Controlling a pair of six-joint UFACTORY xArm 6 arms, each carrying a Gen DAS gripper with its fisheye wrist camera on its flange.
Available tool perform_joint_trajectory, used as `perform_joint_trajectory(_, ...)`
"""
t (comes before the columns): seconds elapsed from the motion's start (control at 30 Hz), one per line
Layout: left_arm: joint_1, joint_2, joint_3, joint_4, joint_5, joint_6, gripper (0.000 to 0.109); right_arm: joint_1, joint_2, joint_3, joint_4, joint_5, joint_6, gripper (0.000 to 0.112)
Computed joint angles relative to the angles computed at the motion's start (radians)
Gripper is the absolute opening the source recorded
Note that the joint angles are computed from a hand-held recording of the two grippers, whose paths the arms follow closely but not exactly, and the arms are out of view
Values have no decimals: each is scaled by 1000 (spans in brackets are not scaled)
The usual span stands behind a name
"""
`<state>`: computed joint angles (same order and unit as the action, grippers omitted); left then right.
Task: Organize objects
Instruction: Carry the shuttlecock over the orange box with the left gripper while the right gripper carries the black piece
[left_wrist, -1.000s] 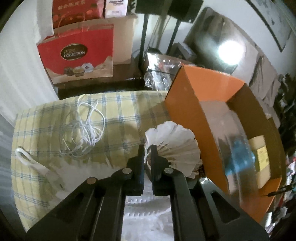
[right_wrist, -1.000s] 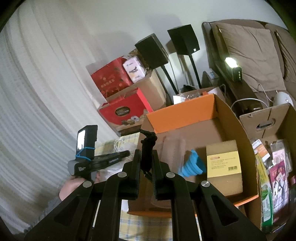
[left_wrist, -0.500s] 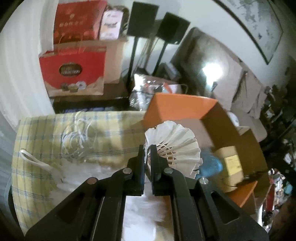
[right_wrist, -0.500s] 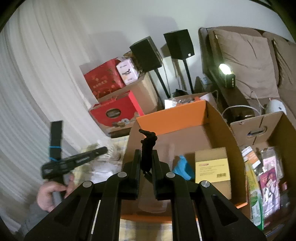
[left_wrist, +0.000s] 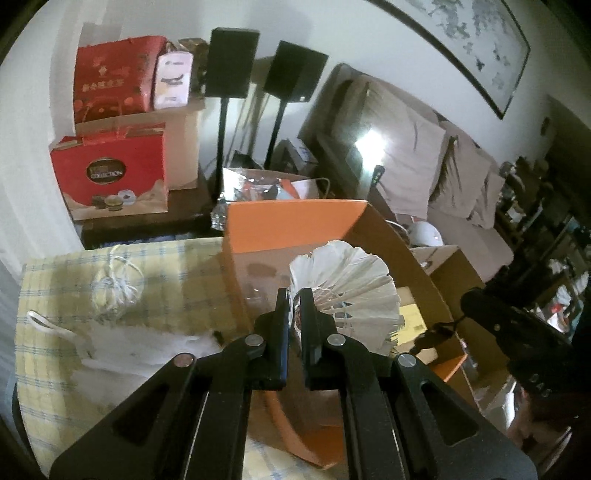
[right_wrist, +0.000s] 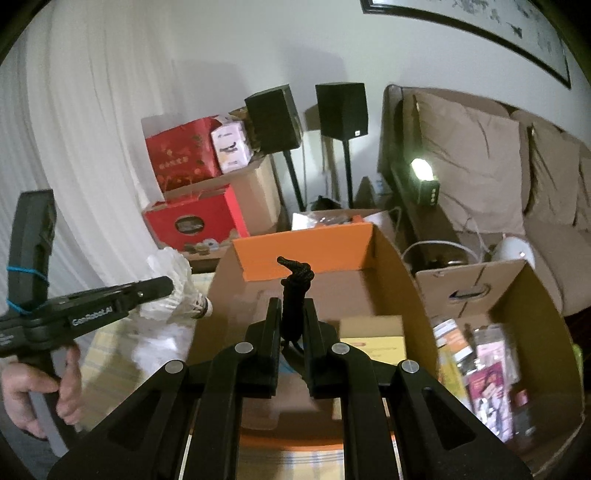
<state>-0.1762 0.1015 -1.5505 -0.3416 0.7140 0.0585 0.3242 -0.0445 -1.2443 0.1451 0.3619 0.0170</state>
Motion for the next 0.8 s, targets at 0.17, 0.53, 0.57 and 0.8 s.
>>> perform_joint_trajectory(0.17, -29, -6, 13, 4, 0, -11, 5, -13, 0, 15, -36, -9, 11, 10)
perform_joint_trajectory(0.53, -68, 21, -12, 45, 2, -57, 5, -32, -3, 30, 153, 36, -137, 10)
perform_joint_trajectory(0.57, -69, 26, -20, 48, 6, -60, 5, -32, -3, 30, 155, 36, -143, 10)
perform_joint_trajectory(0.8, -93, 53, -48, 50, 18, -72, 5, -49, -5, 32, 144, 36, -135, 10)
